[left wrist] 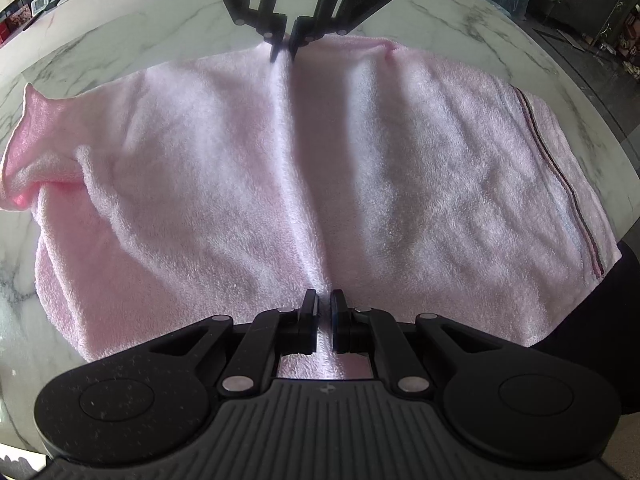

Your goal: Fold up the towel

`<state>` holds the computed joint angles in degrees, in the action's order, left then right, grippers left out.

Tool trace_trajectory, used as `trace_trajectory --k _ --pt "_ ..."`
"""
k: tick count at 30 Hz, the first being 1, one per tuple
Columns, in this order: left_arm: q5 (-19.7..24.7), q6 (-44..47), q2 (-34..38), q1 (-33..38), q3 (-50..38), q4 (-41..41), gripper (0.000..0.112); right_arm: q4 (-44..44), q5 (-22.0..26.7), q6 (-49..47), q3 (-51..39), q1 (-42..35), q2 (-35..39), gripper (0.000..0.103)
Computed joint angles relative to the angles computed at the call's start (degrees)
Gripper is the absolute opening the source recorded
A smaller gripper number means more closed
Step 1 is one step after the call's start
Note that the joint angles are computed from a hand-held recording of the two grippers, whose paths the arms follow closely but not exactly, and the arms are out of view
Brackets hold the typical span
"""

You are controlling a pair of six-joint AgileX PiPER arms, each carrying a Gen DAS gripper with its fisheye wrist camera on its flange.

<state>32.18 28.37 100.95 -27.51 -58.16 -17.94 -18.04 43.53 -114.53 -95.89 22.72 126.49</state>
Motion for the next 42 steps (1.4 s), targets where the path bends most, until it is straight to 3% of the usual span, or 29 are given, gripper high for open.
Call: trace_trajectory --k 8,15,18,24,29,32,36,42 --pt "0.2 6.4 -5.9 2.7 2.0 -2.9 0.004 -5.8 -5.0 13.6 8.1 0.0 -7.4 0.004" --pt "2.3 1.9 -12.7 1.7 -0.4 8.6 0.004 -15.1 -9.1 32.7 18.5 2.4 -19.4 0.004" --pt "3.2 0.6 -14.1 1.8 -3.4 14.0 0.004 -20.5 -8.6 42.5 22.2 4.4 -24.8 0.004" --pt "5.5 -3.8 -14.4 0.2 -12.7 26.6 0.004 -25.4 -9.1 53.2 24.4 3.5 -32.1 0.004" --pt "8.0 -6.2 -11.8 -2.1 -23.5 34.5 0.004 -31.9 -10.3 63.4 27.2 4.1 -39.2 0.004" --pt "9.8 -5.9 -9.1 -3.4 -30.8 36.3 0.004 -35.1 -8.5 66.6 27.0 3.7 -43.4 0.004" --pt "11.3 -4.3 -5.7 -4.7 -38.1 38.1 0.004 -33.9 -6.4 69.4 23.0 2.1 -44.0 0.004" --pt "10.2 -3.0 -4.6 -5.9 -37.8 39.7 0.004 -15.0 -1.0 63.4 20.6 -0.8 -46.7 0.004"
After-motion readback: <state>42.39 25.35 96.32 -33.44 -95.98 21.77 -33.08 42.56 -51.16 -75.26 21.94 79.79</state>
